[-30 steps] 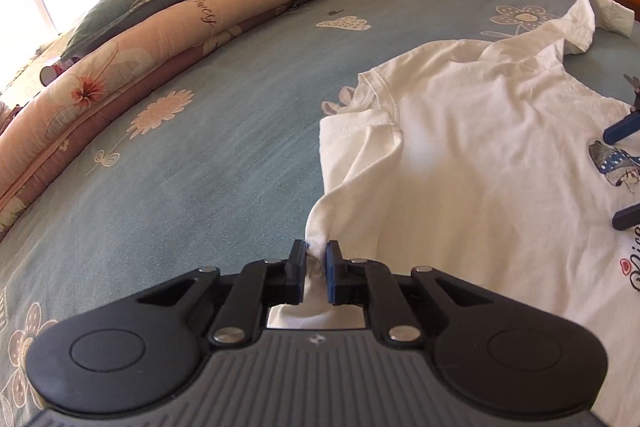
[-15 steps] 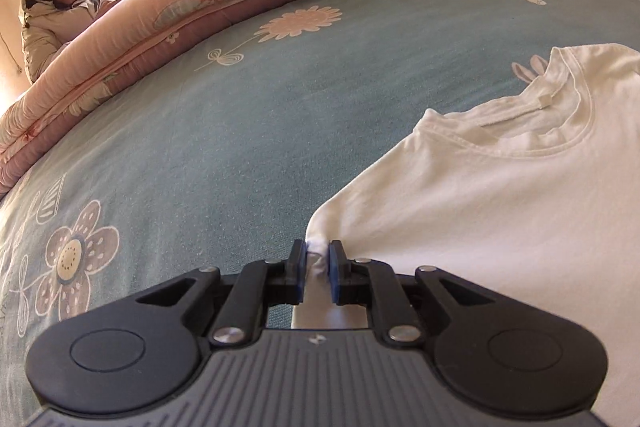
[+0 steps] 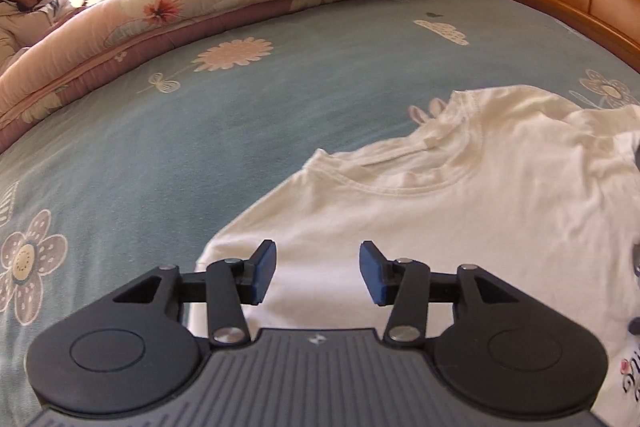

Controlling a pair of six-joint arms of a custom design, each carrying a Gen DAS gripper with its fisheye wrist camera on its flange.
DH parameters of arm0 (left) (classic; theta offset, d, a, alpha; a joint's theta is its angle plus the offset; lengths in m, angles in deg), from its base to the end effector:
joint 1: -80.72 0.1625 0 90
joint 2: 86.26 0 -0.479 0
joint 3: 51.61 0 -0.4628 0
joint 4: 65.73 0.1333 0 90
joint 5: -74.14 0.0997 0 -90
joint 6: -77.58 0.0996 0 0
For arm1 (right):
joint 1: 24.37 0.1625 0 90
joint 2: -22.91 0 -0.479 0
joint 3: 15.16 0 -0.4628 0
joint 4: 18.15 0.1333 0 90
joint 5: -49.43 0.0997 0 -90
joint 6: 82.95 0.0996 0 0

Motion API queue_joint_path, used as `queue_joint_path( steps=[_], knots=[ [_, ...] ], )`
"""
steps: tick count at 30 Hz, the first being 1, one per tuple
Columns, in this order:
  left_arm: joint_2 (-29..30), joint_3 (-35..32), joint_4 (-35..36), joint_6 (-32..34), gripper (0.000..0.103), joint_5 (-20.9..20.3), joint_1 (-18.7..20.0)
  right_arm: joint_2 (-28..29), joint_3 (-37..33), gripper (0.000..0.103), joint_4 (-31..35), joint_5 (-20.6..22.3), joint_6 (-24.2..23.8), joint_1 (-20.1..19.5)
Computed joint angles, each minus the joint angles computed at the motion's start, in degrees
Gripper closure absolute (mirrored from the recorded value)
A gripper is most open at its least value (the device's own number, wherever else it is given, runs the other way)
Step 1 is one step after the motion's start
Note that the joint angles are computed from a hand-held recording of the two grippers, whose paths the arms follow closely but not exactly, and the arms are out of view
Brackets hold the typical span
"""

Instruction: Fold clothes

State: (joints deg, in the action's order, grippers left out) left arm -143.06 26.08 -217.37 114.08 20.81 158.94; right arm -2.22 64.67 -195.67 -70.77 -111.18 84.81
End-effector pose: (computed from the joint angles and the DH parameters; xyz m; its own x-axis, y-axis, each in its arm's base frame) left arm 0.0208 -0.8444 0.4028 -0.6032 0.2660 -0.7520 0.6387 0.7257 -0.2556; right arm 0.3518 -0.7580 -0.0301 -0.6675 -0.3987 0.6288 -0.6717 0.6868 -0.2776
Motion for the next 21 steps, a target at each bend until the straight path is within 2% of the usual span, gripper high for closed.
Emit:
queue_joint_path(
  steps=[2, 4, 5, 7, 10, 15, 18, 21],
  knots=[
    [-0.3, 0.7, 4.4, -2.0, 0.051, 0.7, -0.2, 0.0, 0.1, 0.000, 0.1, 0.0, 0.1, 0.0],
    [0.5, 0.8, 5.0, -2.2, 0.051, 4.2, -0.2, -0.1, 0.0, 0.000, 0.2, -0.1, 0.1, 0.0],
    [1.1, 0.5, 3.8, -2.1, 0.048, 6.2, 0.0, -0.1, 0.0, 0.000, 0.2, -0.1, 0.1, 0.0],
    [2.2, -0.8, 1.1, -3.0, 0.038, 6.9, 0.9, -0.1, 0.0, 0.000, 0.3, -0.1, 0.2, 0.0],
    [4.8, -4.1, -2.8, -4.5, 0.037, 8.9, 1.5, 0.1, -0.1, 0.000, 0.2, -0.2, 0.2, 0.1],
    [7.9, -7.8, -4.2, -6.2, 0.038, 13.7, 0.7, 0.2, 0.1, 0.000, -0.8, 0.0, 0.0, 0.0],
    [6.7, -5.6, -4.3, -6.4, 0.038, 13.1, -0.4, 0.2, 0.0, 0.000, -0.6, 0.0, 0.4, 0.0],
    [3.3, -1.9, -0.3, -9.6, 0.030, 6.6, -1.0, 0.3, -0.1, 0.000, -0.4, -0.3, 0.7, 0.1]
  ],
)
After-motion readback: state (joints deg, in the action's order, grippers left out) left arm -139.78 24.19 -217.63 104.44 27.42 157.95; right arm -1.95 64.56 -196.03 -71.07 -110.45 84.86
